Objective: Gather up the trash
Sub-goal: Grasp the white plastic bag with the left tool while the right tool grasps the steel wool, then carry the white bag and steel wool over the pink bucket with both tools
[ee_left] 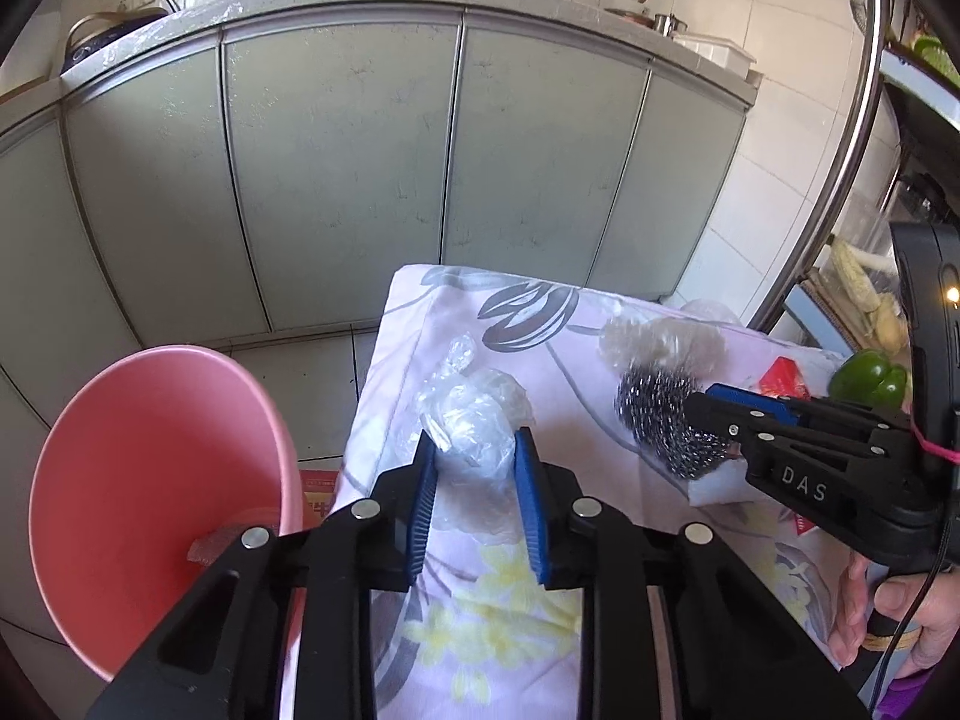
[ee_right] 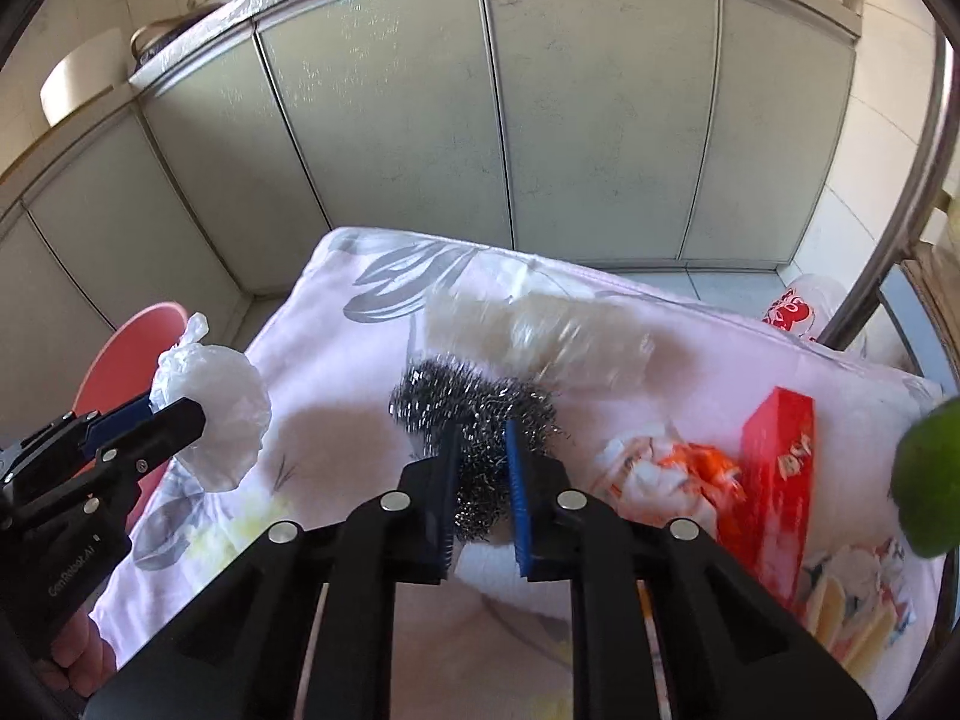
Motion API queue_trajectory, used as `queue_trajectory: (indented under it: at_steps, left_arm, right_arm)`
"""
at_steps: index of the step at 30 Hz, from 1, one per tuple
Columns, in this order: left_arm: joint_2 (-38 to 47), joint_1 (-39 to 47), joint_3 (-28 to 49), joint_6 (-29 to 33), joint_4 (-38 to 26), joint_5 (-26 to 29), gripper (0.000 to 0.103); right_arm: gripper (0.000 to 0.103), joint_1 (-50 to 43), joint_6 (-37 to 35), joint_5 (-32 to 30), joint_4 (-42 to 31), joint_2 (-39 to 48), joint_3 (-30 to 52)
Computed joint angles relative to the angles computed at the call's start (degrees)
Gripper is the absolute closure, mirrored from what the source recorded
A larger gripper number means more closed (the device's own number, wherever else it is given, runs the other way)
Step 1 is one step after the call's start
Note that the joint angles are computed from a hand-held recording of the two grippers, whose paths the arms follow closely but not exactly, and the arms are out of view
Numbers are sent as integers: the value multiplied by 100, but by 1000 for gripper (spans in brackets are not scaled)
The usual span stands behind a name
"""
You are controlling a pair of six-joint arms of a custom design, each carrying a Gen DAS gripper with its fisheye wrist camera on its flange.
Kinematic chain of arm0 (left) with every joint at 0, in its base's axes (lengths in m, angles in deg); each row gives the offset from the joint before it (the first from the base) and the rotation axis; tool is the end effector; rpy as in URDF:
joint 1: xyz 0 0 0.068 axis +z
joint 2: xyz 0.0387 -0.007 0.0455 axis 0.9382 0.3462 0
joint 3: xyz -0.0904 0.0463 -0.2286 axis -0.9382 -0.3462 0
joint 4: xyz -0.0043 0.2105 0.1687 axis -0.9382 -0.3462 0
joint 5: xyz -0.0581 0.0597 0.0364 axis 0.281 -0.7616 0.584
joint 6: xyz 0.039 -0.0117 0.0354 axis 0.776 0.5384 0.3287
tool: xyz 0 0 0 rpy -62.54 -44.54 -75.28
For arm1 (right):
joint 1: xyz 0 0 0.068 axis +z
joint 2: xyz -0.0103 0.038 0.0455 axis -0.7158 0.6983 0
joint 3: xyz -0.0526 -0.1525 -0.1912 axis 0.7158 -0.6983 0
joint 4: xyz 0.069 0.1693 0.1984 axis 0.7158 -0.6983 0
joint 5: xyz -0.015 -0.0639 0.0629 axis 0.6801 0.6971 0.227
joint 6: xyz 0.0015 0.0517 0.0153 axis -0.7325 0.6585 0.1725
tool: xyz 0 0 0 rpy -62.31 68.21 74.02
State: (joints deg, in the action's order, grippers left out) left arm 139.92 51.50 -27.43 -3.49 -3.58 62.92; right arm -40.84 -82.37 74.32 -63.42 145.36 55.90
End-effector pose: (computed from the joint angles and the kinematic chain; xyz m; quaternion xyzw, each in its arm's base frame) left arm 0.2269 -0.0726 0.1378 0.0296 0.9238 -0.0786 0.3736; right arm 0.3006 0.0291 0.1027 -0.0443 0.9370 0.0637 0.3406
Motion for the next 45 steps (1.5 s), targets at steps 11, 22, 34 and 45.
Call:
queue_trajectory:
  at_steps: [11,22,34,45]
  left_arm:
    - [-2083,-17,-720,-22,-1091,79,79]
    - [-4411,216,-1198,117,-2780,-22,79]
    - [-4832,2825,-1219,1211,-3253,956,79]
    - [-3573,4435,-1185,1957,-2240,1420,79]
  right_arm:
    - [91,443,463,-95,-281,-2263,-1328]
    - [91,1539,853,538,-627,-2950,-1563]
    - [91,3086,830,1382,-237,-1351,-274]
    - [91,3626,712,1430,-147,-123,820]
